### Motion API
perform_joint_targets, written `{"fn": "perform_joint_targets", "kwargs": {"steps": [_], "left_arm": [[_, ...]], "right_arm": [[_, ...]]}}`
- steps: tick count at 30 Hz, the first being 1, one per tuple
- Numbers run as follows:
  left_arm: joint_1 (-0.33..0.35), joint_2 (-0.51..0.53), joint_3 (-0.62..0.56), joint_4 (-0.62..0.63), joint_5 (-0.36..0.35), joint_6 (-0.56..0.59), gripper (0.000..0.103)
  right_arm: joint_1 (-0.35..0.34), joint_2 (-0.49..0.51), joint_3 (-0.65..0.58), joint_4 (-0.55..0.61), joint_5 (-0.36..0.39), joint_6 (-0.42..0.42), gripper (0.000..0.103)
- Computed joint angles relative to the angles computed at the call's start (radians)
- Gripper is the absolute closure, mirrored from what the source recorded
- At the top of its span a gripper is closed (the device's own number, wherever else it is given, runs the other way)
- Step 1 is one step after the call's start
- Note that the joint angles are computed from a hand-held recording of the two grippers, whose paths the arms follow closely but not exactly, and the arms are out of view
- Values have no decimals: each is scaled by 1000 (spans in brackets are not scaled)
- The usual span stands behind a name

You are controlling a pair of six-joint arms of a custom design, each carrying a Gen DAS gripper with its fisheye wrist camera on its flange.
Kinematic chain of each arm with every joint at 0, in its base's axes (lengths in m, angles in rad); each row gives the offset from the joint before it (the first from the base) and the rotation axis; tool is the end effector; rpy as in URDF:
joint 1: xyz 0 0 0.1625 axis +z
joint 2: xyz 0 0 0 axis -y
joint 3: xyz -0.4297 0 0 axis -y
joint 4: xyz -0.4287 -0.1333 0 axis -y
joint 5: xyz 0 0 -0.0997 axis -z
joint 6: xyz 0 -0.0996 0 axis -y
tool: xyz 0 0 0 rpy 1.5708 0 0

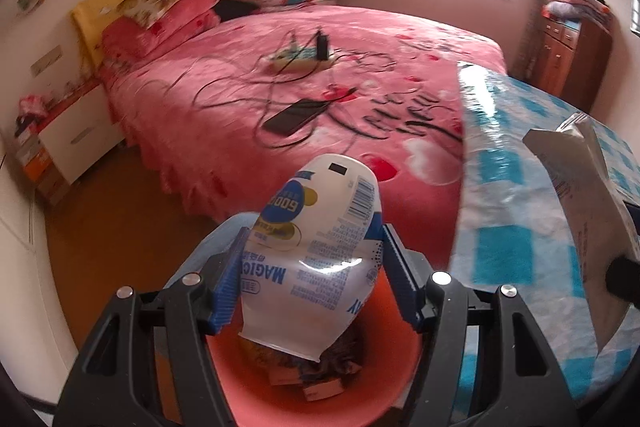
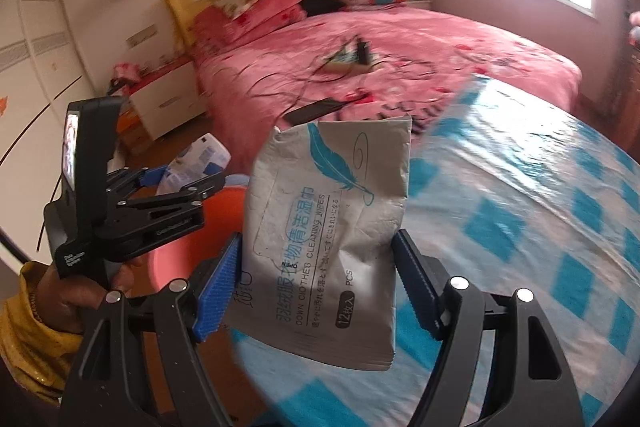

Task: Collect trash
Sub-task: 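Carry bottle and grey pouch over the orange bucket and open both grippers, then withdraw both open grippers from the bucket back over the table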

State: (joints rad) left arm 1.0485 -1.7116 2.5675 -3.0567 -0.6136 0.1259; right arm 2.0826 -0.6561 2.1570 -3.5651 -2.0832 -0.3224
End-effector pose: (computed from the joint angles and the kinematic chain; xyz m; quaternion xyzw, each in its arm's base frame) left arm 0.0189 -0.3975 0.2766 0.1335 0.8455 -0.3558 0.3752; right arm 0.3182 -0.3940 -0.0323 0.3234 -0.8827 0.2584 0.2223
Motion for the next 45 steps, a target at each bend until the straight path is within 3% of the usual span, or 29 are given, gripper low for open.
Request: {"fn": "perform_joint_targets", "kwargs": {"steps": [9,11,13,18,27,45], "left_arm": [[113,-14,-4,-3,-16,3,38],[131,-7,-5,-4,-15,0,35],[152,4,-11,-10,-14,-5,24],[157,28,-6,-35,28,6,15],[107,60,1,-93,74,37,9],[-80,75,10,-30,63,-61,7]], "right_arm": [[23,110,-130,149,55,-9,28],[30,134,-153,163,59,-17,27],[34,164,-188,186,44,-25,25],[13,186,-203,191,72,-11,13],[1,139,-129,82,18,14,12],[-40,-3,23,-134,-99,28,9]]}}
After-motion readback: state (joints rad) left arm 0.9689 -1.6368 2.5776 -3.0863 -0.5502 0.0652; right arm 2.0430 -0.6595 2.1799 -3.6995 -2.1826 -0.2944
